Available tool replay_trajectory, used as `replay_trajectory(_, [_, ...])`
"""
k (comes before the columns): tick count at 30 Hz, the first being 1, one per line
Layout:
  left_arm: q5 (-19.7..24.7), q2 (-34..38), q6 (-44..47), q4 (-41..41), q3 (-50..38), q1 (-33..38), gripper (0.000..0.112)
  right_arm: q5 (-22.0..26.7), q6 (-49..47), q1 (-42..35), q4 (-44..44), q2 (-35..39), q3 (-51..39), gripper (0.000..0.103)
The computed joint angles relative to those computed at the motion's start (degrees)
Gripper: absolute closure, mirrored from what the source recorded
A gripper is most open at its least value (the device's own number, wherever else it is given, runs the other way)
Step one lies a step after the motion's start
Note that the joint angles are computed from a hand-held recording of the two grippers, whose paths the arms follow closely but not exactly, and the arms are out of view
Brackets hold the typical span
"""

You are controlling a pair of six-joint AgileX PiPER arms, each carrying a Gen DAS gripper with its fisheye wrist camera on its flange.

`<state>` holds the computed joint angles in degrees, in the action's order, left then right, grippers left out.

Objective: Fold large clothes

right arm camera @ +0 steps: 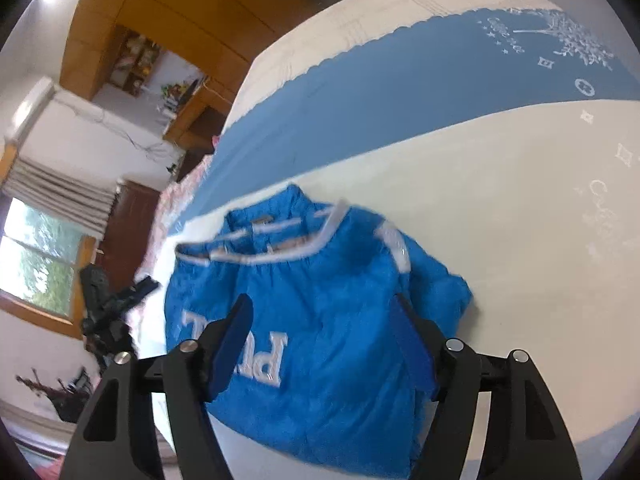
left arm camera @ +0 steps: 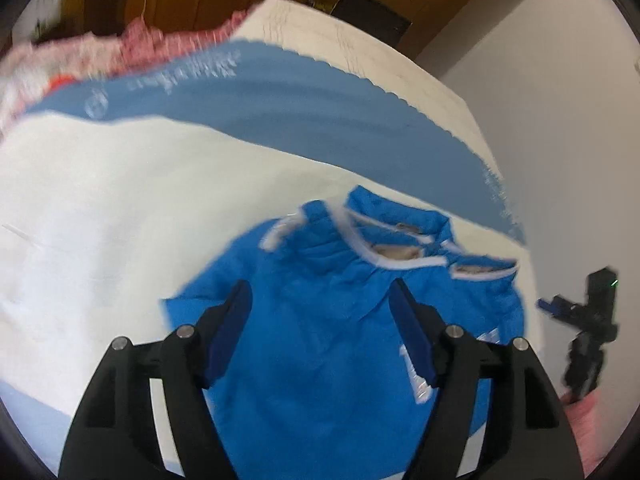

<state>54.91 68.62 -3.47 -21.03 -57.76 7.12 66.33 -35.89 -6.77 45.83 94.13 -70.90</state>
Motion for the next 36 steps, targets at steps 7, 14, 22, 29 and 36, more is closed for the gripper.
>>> replay_trajectory(7, [-3.22,0.25,-9.72,13.89,5.09,-11.33,0.046,-9.80,4.17,6.99,-7.78,0.81,4.81,0.046])
replay_trajectory(14, [-6.17,-0.07,-23.15,25.71,3.79,-19.77,0.103,-12.69,6.09,8.15,-9.08,-1.75,3.85,0.092])
replay_trajectory(22, [-8.61,5.76,-27.46,27.84,-1.36,-17.81,0.104,-15.83,13.16,9.23,-11.10,3.15,-1.68,0.094])
replay_trajectory(29, [-12.54,13.82,-20.80,21.67,2.28,-13.31,0.092,-20.17,15.52,11.07,-11.61,10.72,-0.35,0.091])
replay_trajectory(36, [-8.91,16.23,-23.13,22.51,-0.61,-13.68,0.086,-24.70,22.71,14.81,-19.02,8.20,1.94,0.089])
